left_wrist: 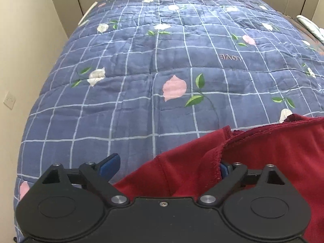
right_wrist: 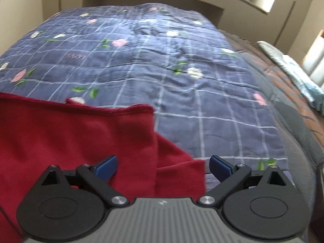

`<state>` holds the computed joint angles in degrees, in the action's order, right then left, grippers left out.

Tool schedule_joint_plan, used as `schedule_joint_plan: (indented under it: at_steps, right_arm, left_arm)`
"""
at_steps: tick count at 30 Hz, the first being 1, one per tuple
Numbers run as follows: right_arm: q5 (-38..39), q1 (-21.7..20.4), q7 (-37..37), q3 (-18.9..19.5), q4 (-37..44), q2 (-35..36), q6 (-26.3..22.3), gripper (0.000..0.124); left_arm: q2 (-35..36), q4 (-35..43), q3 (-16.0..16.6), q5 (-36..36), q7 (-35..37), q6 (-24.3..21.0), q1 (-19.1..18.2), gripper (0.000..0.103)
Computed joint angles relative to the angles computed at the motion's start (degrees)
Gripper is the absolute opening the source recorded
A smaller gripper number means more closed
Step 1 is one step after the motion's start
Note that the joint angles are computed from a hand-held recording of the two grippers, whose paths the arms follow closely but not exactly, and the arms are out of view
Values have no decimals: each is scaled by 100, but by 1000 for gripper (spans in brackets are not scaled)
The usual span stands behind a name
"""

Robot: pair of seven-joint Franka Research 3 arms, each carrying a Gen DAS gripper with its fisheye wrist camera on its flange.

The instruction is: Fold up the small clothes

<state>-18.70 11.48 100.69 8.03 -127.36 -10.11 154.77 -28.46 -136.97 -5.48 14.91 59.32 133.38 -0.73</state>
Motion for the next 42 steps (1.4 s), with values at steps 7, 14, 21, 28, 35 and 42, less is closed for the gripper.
schedule_joint_plan:
  at_steps: [7, 14, 21, 28, 35, 42]
  right_arm:
    - [153, 4, -370, -55, -126, -104, -92, 103]
    - [270, 1, -546, -57, -79, -52, -178, 103]
    - [216, 2, -540, -48, -79, -44, -175, 103]
    - [307, 18, -675, -73, -83, -20, -145, 103]
    - [252, 12, -674, -60, -66, -8, -164, 103]
    - [154, 15, -639, -46, -63, 5, -141, 103]
  left_arm:
    - [-342, -171, 133, -173, 9, -130, -2, 99]
    - [-581, -240, 433, -766, 244, 73, -84, 101]
    - [-523, -152, 480, -1164, 149, 155, -4, 101]
    - [-459, -39, 598, -1213, 489, 183, 27, 101]
    - [-393, 56, 1072, -2231, 999, 150, -234, 100]
    - [-481, -22, 1004, -2593, 1185, 294, -95, 100]
